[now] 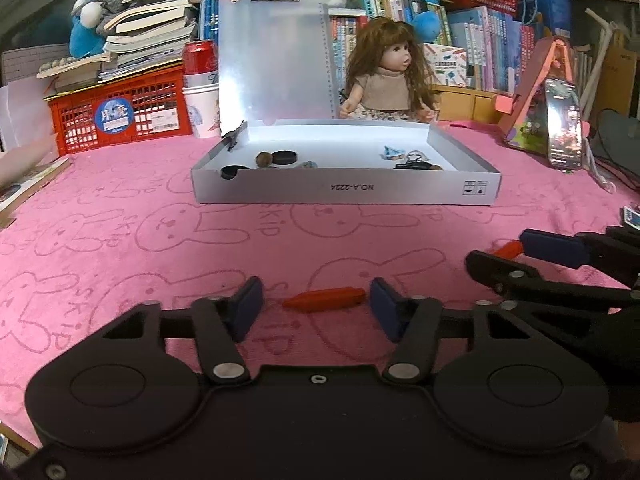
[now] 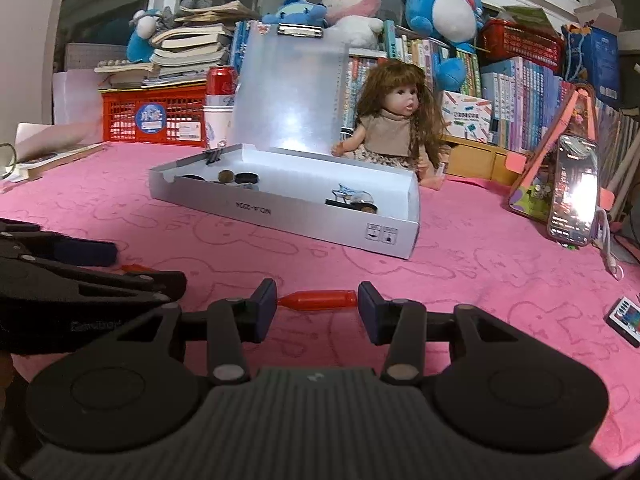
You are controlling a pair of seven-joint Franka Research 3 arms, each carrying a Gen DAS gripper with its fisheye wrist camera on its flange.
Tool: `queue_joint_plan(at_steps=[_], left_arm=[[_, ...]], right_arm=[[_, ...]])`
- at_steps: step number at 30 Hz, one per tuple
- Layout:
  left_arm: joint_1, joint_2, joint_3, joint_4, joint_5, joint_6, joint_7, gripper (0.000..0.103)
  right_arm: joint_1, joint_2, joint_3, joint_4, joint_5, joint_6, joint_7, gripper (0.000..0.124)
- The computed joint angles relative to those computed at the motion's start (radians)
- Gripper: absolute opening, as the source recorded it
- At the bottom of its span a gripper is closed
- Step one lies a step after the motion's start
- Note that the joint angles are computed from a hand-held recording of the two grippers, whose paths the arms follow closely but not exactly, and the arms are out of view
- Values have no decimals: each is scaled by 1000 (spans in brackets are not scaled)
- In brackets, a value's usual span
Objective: Organize rigid objects
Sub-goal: 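Grasp the other red stick with the left tool while the right tool holds its stick, then carry both red sticks into the white box with both tools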
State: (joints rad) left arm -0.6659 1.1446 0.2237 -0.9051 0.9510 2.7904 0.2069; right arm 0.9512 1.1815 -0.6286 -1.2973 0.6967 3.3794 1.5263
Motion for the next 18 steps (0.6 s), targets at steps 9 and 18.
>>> queue_joint_plan(at_steps=[9, 18], left_arm=[[4, -16, 0, -22, -4, 26, -3, 42], [9, -18, -3, -6, -4, 16, 16, 42]], right_arm=[[-57, -31, 109, 17, 4, 43, -104, 49], [-90, -39, 161, 49, 55, 47, -162, 49]])
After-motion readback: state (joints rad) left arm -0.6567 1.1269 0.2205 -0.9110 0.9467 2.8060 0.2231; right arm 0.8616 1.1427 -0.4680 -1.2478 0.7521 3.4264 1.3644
